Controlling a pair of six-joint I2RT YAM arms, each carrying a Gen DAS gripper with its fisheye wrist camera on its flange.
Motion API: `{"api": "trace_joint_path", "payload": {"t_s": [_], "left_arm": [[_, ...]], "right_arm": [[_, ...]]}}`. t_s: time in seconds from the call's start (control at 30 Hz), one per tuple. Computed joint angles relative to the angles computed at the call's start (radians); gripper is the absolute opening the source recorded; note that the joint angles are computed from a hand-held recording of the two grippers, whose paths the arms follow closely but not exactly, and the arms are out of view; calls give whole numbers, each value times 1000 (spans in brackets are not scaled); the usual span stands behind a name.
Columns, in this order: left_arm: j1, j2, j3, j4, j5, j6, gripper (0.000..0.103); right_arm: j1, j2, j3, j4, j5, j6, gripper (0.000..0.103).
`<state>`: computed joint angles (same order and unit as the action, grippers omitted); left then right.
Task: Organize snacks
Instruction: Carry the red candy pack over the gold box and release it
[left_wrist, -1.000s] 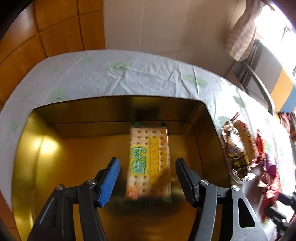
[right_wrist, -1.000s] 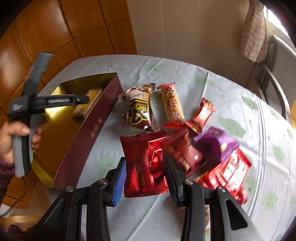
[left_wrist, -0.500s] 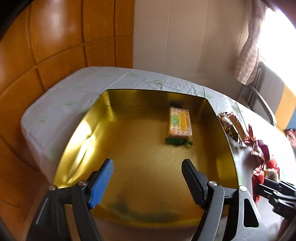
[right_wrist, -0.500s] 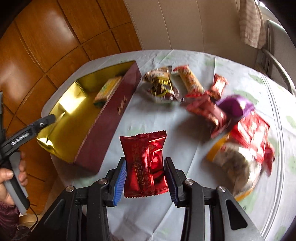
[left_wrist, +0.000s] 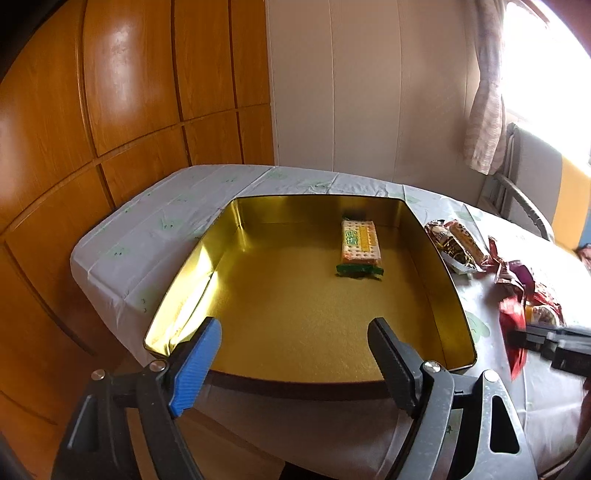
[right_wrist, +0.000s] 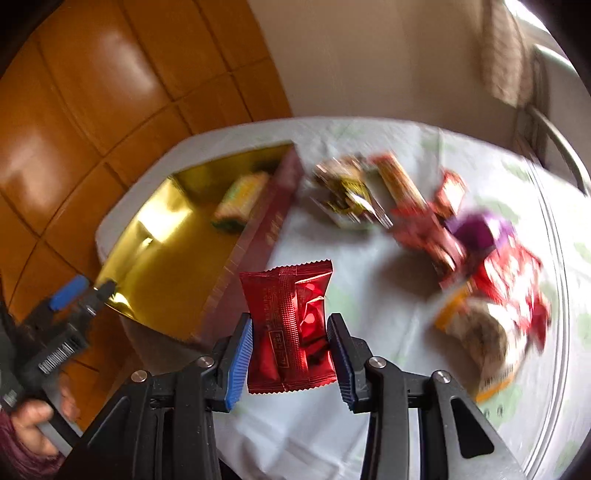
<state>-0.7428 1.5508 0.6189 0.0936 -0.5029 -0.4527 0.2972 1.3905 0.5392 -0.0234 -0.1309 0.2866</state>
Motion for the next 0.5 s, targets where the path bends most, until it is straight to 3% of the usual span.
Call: {"api": "trace_joint_path", "payload": {"t_s": [0.23, 0.5], "left_arm": [[17, 4, -19, 17, 8, -21, 82], [97, 13, -34, 33, 30, -36, 82]], "right_arm": [[138, 165, 247, -61, 48, -52, 41], [216, 504, 584, -224, 101, -130, 41]]}}
